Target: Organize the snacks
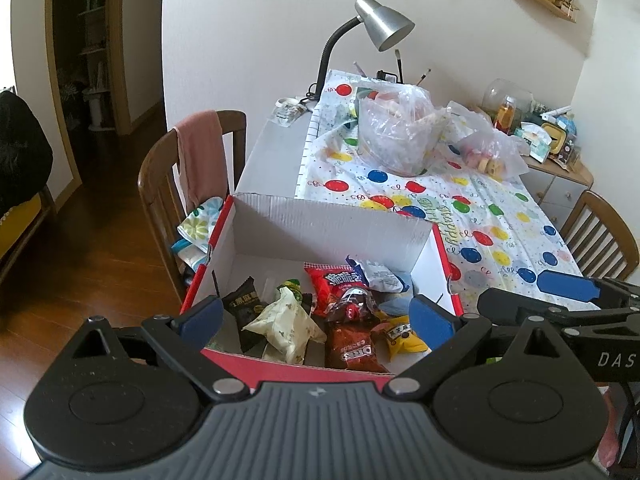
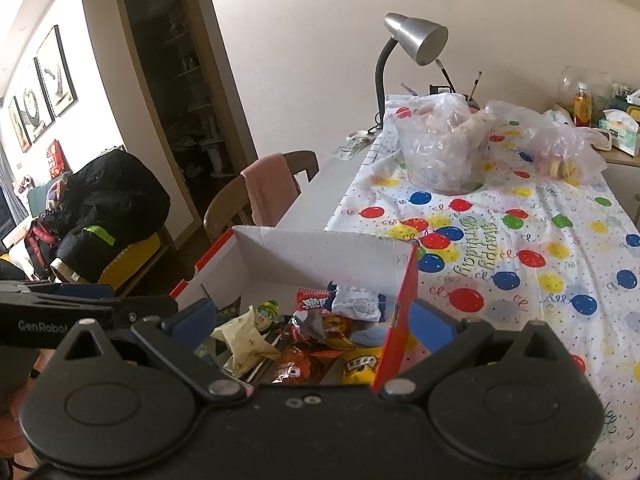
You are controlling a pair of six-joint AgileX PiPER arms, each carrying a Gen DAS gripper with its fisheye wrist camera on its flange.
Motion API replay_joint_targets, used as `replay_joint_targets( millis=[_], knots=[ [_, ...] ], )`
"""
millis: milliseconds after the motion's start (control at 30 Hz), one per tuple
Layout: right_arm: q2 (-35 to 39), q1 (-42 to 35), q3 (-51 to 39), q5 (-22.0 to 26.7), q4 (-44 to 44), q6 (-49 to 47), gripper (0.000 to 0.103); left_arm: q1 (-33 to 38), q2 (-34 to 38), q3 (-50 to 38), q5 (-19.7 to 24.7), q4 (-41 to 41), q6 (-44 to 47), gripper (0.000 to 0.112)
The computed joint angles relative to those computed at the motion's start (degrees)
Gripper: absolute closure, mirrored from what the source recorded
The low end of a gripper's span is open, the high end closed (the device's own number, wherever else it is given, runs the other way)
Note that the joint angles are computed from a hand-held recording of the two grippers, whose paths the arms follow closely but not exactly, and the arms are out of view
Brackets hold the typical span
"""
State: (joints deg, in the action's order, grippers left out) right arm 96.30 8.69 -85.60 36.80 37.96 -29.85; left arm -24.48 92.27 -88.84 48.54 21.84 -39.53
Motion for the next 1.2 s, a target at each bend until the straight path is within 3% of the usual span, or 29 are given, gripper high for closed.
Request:
replay_joint_targets(
  millis=[1200],
  knots=[
    [-0.1,0.5,-0.6,-0.3,-3.6,3.0,0.0,-2.1,-1.5,1.4,0.1,3.4,-2.6,0.012]
  ],
)
